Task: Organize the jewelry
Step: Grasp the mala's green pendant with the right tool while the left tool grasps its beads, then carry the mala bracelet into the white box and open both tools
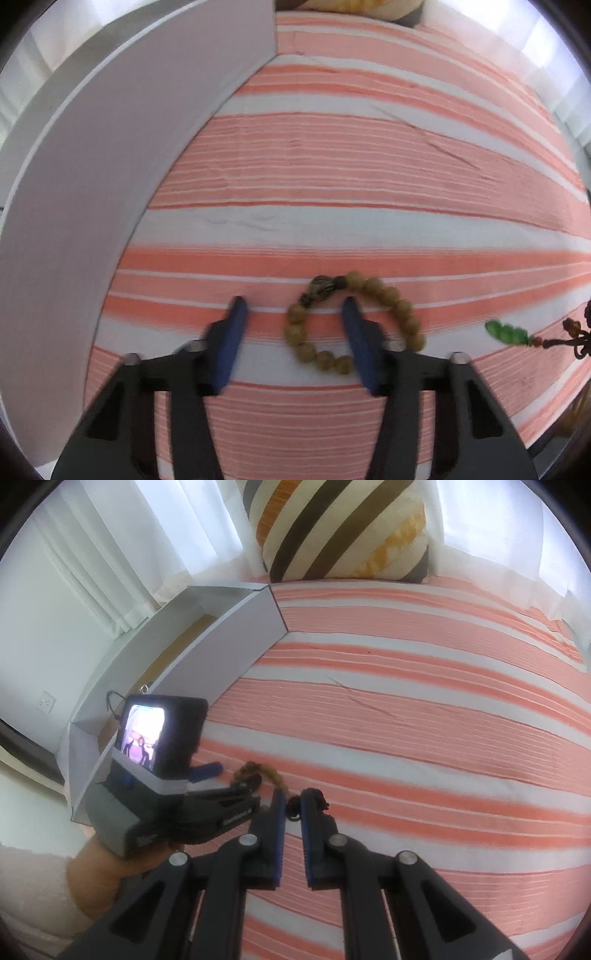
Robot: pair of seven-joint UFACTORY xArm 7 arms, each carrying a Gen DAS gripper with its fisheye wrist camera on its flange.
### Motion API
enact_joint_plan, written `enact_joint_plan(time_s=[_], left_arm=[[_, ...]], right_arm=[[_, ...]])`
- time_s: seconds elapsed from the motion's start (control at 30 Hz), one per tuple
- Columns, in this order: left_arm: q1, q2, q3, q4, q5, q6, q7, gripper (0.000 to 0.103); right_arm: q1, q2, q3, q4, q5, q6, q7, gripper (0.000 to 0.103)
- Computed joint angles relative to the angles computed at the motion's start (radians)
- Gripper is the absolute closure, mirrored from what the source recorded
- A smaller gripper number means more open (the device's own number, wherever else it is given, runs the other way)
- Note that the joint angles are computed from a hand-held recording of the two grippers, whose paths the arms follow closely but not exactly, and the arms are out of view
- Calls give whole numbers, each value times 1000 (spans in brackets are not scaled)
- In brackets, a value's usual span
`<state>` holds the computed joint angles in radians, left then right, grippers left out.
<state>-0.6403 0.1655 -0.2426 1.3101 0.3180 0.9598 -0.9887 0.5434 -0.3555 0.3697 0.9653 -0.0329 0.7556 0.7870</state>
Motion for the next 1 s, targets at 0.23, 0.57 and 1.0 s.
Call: enact_joint_plan(time_s=[0.23,0.57,1.0], left_arm=[[32,-52,-8,-31,-143,-42,82,94],[96,-273,-26,-80,-297,-26,173,95],[195,-548,-33,-68,-360,150,168,94]], right_arm=[[-2,-23,-9,19,10,42,-20,95],[-13,15,-8,105,13,60,-51,95],[42,237,4,430,-26,156,-143,95]])
